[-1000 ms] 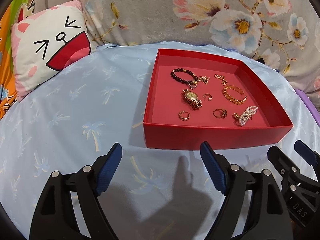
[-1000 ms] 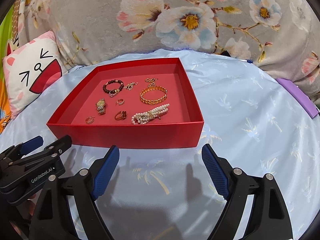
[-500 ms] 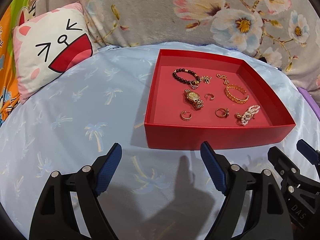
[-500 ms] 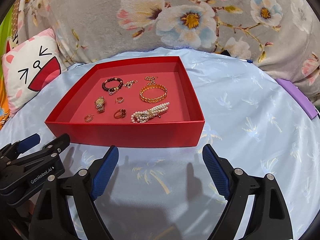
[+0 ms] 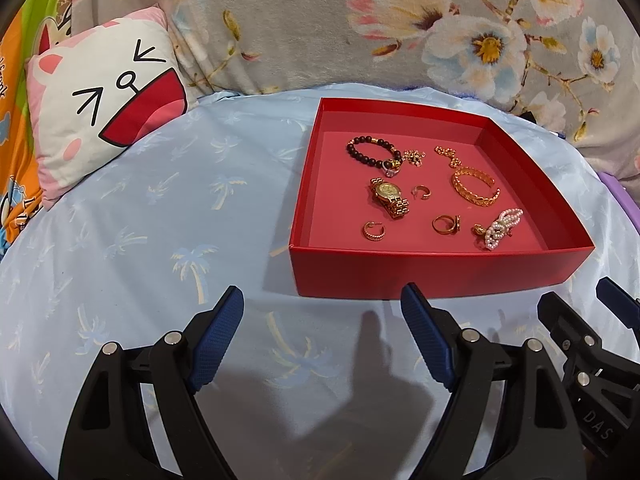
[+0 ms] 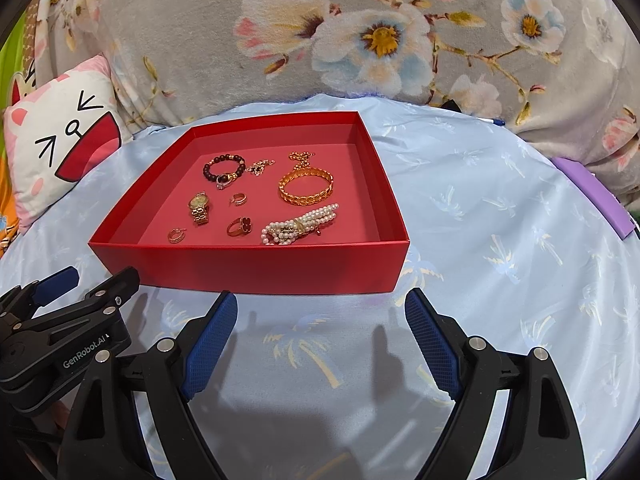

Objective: Organize jewelry

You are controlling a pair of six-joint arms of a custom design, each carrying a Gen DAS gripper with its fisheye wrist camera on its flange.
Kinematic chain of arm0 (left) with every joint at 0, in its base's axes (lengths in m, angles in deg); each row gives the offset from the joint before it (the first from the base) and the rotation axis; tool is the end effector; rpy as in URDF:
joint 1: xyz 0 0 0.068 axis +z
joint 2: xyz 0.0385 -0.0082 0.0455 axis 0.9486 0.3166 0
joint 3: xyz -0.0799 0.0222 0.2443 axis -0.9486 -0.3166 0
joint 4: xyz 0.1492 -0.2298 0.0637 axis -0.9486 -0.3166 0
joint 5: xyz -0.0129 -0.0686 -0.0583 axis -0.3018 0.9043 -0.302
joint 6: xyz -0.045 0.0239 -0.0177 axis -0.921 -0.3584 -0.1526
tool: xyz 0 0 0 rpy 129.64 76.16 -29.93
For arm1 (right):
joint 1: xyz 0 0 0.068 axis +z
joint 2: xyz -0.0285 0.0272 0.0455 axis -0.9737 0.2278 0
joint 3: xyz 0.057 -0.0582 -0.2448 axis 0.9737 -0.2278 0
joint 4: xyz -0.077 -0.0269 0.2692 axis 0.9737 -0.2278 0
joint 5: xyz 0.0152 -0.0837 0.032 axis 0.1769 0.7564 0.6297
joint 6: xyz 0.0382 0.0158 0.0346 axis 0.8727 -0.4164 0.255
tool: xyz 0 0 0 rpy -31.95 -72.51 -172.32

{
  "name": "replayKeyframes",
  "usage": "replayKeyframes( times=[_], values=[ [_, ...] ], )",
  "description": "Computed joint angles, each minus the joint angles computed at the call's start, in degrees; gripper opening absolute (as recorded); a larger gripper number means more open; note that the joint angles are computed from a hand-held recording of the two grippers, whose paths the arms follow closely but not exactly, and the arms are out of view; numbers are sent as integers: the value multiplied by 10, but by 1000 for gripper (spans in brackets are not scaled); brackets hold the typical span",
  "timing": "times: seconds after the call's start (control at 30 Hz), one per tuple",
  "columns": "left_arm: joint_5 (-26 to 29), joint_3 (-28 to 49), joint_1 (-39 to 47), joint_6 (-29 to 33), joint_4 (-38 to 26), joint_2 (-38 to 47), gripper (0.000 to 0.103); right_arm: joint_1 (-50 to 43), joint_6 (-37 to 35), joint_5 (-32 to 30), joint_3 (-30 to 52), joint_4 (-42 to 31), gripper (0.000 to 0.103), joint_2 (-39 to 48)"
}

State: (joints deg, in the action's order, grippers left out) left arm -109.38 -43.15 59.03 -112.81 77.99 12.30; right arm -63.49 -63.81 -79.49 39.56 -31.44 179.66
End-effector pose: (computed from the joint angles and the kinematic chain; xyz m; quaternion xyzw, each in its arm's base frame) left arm 0.2940 -0.0478 0.0993 -0.2210 0.8871 0.0961 0.3938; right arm 0.3382 0.0859 0.1063 -0.1752 0.8963 0.0981 0.3954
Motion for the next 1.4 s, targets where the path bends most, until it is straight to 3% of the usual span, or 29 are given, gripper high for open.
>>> replayKeyframes(
  times=[1.4],
  values=[
    [-10,2,-5,14,-5,-1,78,4,-5,6,-3,4,84,1]
  ],
)
